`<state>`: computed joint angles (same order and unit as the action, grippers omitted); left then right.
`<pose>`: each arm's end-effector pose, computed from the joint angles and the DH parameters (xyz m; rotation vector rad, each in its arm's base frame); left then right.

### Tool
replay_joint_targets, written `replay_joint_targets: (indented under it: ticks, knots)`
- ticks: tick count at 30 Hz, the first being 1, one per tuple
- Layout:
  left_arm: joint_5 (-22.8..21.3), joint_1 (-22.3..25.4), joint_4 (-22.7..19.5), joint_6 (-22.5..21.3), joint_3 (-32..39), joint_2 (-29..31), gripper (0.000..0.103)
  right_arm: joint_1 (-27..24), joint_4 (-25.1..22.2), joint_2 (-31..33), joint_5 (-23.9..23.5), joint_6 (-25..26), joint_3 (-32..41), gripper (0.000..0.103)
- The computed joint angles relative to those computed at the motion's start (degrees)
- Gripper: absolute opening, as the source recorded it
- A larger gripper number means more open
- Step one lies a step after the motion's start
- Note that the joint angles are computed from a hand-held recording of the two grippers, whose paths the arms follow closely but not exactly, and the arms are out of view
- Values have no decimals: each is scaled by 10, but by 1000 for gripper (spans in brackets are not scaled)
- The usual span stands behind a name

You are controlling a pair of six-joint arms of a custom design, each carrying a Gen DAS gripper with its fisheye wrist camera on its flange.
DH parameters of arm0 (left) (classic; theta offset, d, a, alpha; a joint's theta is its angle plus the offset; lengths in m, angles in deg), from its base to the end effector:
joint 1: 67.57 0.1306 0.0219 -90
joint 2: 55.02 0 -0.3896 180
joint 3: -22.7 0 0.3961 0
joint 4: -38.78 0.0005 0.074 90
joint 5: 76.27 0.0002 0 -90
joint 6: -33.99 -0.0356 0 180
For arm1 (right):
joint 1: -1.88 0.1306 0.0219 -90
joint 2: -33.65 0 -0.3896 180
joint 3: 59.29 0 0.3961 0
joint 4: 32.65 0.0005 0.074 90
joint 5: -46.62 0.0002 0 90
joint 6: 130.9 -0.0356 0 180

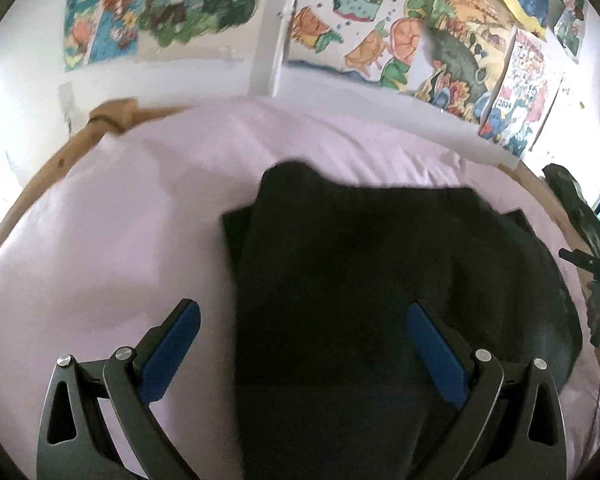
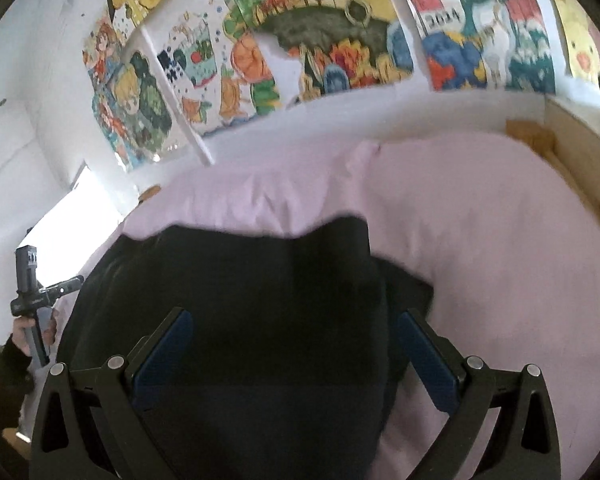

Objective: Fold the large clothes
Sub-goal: 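Grasp the folded black jacket's edge with both grippers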

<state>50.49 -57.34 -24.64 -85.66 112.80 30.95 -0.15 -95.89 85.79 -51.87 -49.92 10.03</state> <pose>0.4386 0.0570 0.4595 0.6160 2.3112 -0.5209 0.2369 -0.0036 0.4764 0.1579 2.3706 0.2343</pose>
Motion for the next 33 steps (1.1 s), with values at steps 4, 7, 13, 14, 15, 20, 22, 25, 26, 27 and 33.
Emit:
replay_joint_targets:
  ticks: [4,7,13,14,15,20,22,25,26,27,33]
  knots:
    - [4,27,-43,-46,-11,1,102,-18,-44,-13,-19,10,-15,103]
    - [-3,34,-49,-84,-29,-9,102,-33,-56,-18,-32,13,-26,103]
    - [-3,14,-53,-101,-41,-10,102,-62,-63,-13,-51,16,-58,103]
    - [1,12,-62,-108,-37,-4,102,-70,-62,-12,-66,17,-62,103]
    - [3,9,-74,-115,-32,4,102,-80,-60,-11,-85,19,-65,103]
    - [27,6,-181,-153,30,73,102,-138,-57,0,-188,52,-81,103]
    - [34,7,-215,-164,50,96,102,-156,-54,5,-220,70,-91,103]
    - [32,6,-240,-180,59,110,102,-164,-56,8,-240,82,-97,103]
    - [32,4,-248,-184,63,114,102,-164,-57,9,-244,83,-96,103]
    - [31,3,-259,-189,71,119,102,-161,-54,10,-244,80,-96,103]
    - [24,-10,-290,-205,86,132,102,-156,-54,20,-260,79,-95,103]
